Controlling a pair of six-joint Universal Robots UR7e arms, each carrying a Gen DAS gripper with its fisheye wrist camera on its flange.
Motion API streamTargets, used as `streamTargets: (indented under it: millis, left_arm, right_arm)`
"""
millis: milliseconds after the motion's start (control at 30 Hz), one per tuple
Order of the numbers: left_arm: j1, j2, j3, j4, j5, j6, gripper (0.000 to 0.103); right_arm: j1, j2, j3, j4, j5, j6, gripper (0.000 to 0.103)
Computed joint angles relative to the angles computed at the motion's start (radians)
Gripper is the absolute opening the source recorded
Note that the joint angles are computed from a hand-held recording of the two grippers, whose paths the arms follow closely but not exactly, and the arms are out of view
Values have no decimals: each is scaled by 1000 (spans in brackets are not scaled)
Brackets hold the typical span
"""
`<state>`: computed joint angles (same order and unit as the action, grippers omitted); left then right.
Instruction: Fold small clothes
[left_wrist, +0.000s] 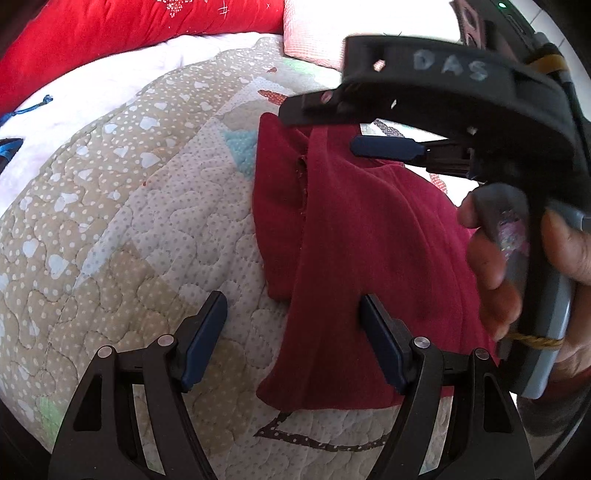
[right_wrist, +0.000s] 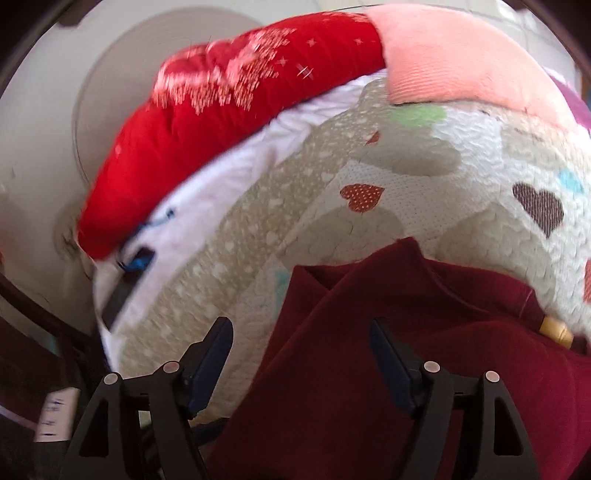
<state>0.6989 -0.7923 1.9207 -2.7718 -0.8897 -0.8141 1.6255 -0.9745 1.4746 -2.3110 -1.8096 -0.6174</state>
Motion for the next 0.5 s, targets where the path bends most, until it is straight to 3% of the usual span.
streamTargets:
  millis: [67,167,267,367,500]
  left_arm:
    - [0,-4,3,-1,-1,0,75]
    - [-7,-10,8,11,15,-17,75]
    - [-36,-21,14,47,86,-44,75]
    - [-64,-35,23,59,151,-63,75]
    - [-75,-36,9,37,146,-31,75]
  right_arm:
    - [3,-1,17,-33,-22,-17,74]
    - [-14,-32,38,-48,19,-10,74]
    - [-40,-102,92,-95,71,-7,74]
    - [-82,-191,170,-171,115,-15,74]
    - [-170,-293,247,-312,115,-21,74]
